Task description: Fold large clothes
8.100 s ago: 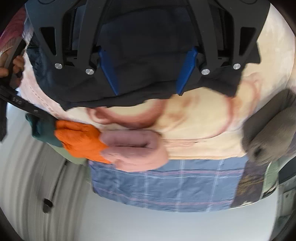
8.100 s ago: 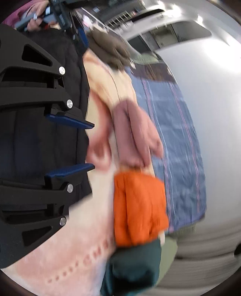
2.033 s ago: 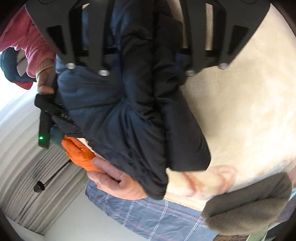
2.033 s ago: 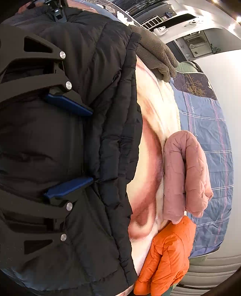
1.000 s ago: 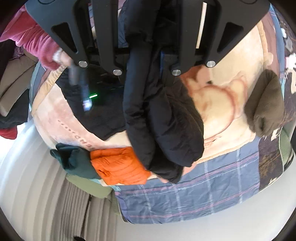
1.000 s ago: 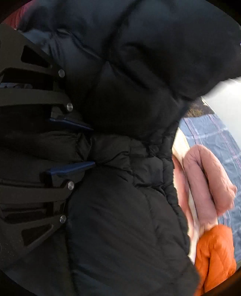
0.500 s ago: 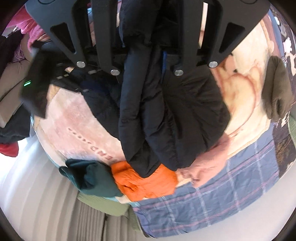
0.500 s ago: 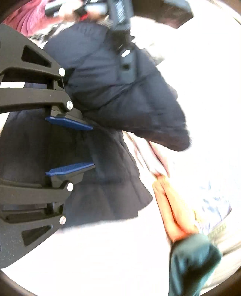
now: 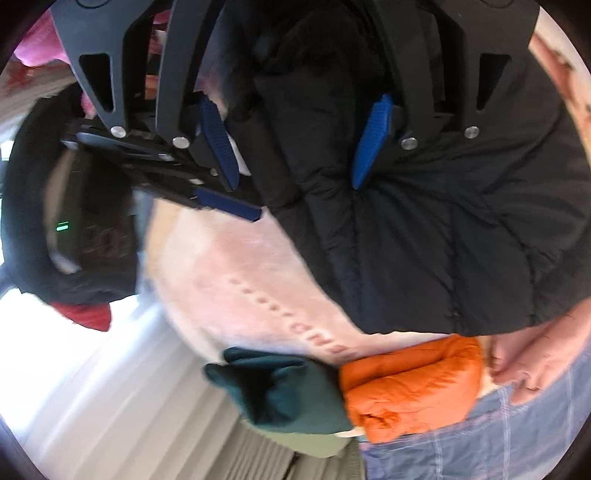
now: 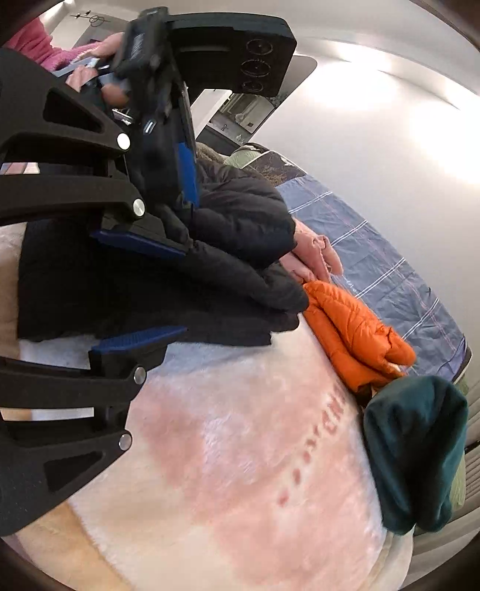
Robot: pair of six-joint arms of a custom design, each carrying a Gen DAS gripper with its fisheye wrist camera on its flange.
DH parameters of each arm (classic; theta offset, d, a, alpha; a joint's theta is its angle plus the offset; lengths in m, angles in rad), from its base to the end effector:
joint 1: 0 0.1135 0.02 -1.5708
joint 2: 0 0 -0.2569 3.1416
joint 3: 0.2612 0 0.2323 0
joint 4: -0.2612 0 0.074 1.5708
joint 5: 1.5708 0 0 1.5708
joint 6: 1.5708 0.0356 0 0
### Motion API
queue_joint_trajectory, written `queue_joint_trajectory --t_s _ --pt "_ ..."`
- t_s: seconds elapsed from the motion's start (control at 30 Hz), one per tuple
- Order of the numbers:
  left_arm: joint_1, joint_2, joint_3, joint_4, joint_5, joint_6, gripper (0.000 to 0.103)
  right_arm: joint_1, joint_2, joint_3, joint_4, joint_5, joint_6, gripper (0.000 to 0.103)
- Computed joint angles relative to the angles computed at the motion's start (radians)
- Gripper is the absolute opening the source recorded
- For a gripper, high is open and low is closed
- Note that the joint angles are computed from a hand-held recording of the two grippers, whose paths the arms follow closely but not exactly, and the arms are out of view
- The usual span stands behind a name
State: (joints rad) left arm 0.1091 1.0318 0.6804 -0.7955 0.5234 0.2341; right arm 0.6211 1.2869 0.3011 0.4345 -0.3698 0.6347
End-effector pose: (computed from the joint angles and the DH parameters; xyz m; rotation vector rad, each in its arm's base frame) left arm 0.1636 0.0000 0.2175 0.3096 2.5656 -0.5861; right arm 0.1660 0.1346 0.1500 -0.2233 2.2860 1.0960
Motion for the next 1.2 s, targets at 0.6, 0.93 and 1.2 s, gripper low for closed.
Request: queue_joint_trajectory --t_s 0.6,0.93,1.2 --pt "-0.069 0.233 -0.093 0.347 0.191 -0.090 0.065 0.471 -0.524 -0.074 -0.410 0.375 0.069 0.073" --pt "-0.049 0.245 -0.094 0.408 0.237 -0.160 0.056 0.515 -0.452 -0.107 -0.412 0.531 0.282 0.005" --pt "0.344 0.001 -0.011 0.116 0.254 0.171 0.040 0.405 -0.532 -0.216 -0.451 0.503 0.317 0.000"
